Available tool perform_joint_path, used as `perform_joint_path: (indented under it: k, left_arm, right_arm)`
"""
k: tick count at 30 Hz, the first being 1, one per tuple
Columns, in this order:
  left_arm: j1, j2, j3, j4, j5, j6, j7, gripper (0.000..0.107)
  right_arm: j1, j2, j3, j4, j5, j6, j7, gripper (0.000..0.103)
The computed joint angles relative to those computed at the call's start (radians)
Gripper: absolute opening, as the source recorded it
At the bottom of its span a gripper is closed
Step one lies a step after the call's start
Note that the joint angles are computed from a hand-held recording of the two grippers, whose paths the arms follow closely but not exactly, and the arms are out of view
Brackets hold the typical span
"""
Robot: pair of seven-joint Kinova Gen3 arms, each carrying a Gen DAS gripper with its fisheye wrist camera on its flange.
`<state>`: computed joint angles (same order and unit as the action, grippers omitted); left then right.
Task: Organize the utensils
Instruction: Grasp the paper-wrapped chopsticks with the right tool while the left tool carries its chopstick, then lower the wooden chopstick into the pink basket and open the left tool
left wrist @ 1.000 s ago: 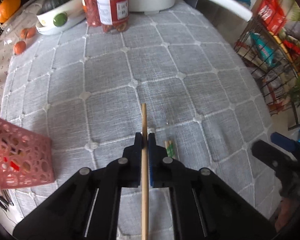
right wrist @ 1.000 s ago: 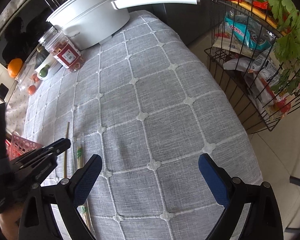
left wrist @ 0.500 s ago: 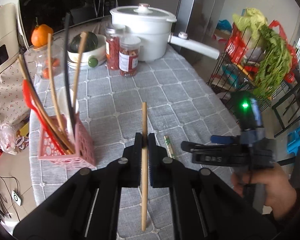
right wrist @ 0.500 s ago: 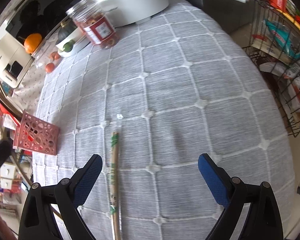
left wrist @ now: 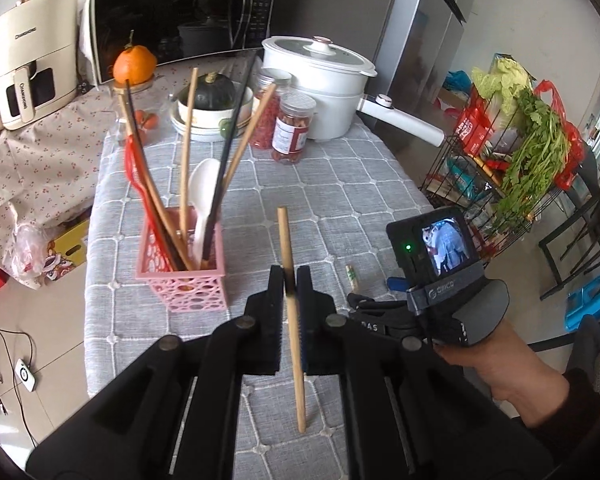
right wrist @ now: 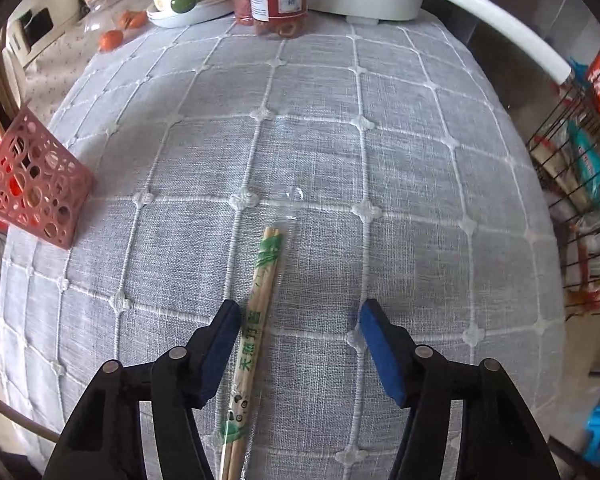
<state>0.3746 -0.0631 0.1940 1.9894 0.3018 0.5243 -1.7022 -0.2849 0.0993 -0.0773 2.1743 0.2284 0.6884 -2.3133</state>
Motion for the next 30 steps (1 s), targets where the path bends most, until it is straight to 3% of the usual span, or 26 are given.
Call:
perform_joint_path:
  k: [2,3,6,9,15,22,30]
  left_arm:
    - [-0.004,-0.011,-0.013,0.009,0.025,0.007,-0.021,0.007]
    - [-0.006,-0.013,-0.02,0.01,0.041,0.012,-0.031,0.007]
    - [-0.012,-0.019,-0.025,0.015,0.059,0.018,-0.041,0.007]
    - [-0.017,-0.026,-0.03,0.019,0.072,0.025,-0.051,0.007]
    - [-0.025,-0.049,-0.053,0.033,0.128,0.038,-0.098,0.007]
    - [-0.013,-0.129,-0.095,0.066,0.202,0.016,-0.187,0.006]
    - [0.047,-0.237,-0.189,0.103,0.328,-0.058,-0.306,0.006]
  right_arm:
    - [0.001,-0.001,0.001,-0.001,-0.002,-0.001,-0.005,0.053]
    - [0.007,-0.006,0.001,0.003,-0.012,-0.011,0.009,0.039]
    - [0.017,-0.016,0.0,0.005,-0.037,-0.019,0.039,0.018]
    - [0.028,-0.026,0.0,0.014,-0.059,-0.041,0.072,0.01]
    - [0.046,-0.101,0.001,0.066,-0.07,-0.122,0.054,0.01]
    - [0.114,-0.331,-0.038,0.147,-0.096,-0.261,0.039,0.01]
    - [0.124,-0.57,-0.013,0.23,-0.233,-0.445,0.133,0.01]
